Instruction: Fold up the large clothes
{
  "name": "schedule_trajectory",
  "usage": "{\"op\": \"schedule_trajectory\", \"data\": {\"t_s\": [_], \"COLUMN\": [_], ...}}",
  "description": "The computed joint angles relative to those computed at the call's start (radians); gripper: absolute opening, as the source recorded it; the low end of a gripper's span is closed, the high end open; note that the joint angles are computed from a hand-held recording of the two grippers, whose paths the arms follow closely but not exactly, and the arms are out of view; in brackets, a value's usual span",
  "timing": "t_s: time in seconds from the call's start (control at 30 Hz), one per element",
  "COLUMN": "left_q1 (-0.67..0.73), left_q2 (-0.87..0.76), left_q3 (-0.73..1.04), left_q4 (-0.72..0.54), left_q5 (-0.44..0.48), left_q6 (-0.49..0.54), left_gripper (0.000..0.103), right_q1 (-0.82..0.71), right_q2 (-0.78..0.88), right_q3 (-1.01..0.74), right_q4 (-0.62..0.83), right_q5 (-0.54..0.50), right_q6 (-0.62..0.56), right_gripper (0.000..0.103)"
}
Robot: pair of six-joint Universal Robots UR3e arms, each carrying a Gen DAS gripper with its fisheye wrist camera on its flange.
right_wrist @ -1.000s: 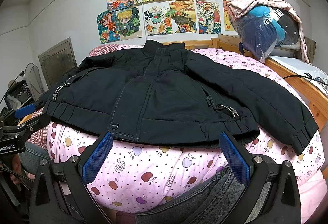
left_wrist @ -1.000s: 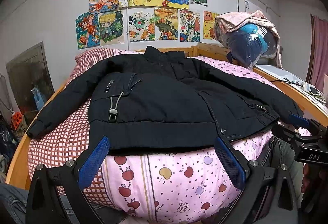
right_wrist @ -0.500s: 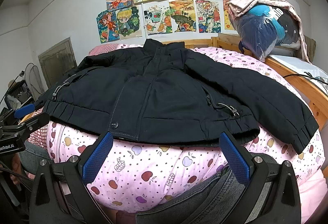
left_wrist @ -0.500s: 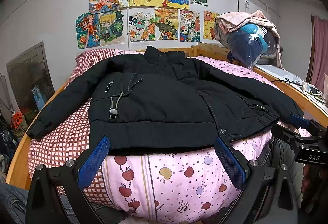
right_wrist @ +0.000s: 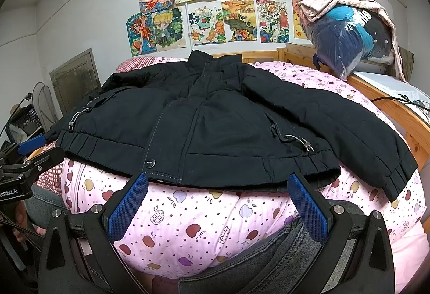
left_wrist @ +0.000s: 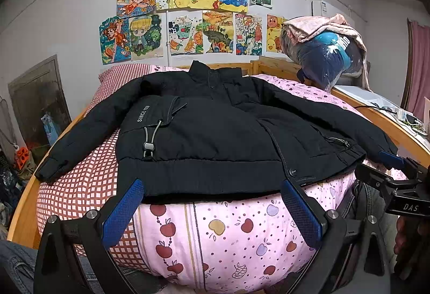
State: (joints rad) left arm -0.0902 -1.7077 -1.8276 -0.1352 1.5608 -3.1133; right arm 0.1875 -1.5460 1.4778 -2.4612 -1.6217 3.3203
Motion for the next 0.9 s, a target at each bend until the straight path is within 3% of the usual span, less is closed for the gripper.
{"op": "schedule_trajectory", "data": {"t_s": [0.9], "left_q1": [-0.005], "left_q2": [0.007], "left_q3": [-0.001], "left_q4": [-0.004], "left_q5": [0.004], "left_q6": [-0.002], "left_gripper": [0.103], "right_q1": [0.005], "right_q2": [0.004], "right_q3": [-0.022], "right_q4": [0.021], "right_q5": [-0.003], "right_q6": [0.006], "right_gripper": [0.102]}}
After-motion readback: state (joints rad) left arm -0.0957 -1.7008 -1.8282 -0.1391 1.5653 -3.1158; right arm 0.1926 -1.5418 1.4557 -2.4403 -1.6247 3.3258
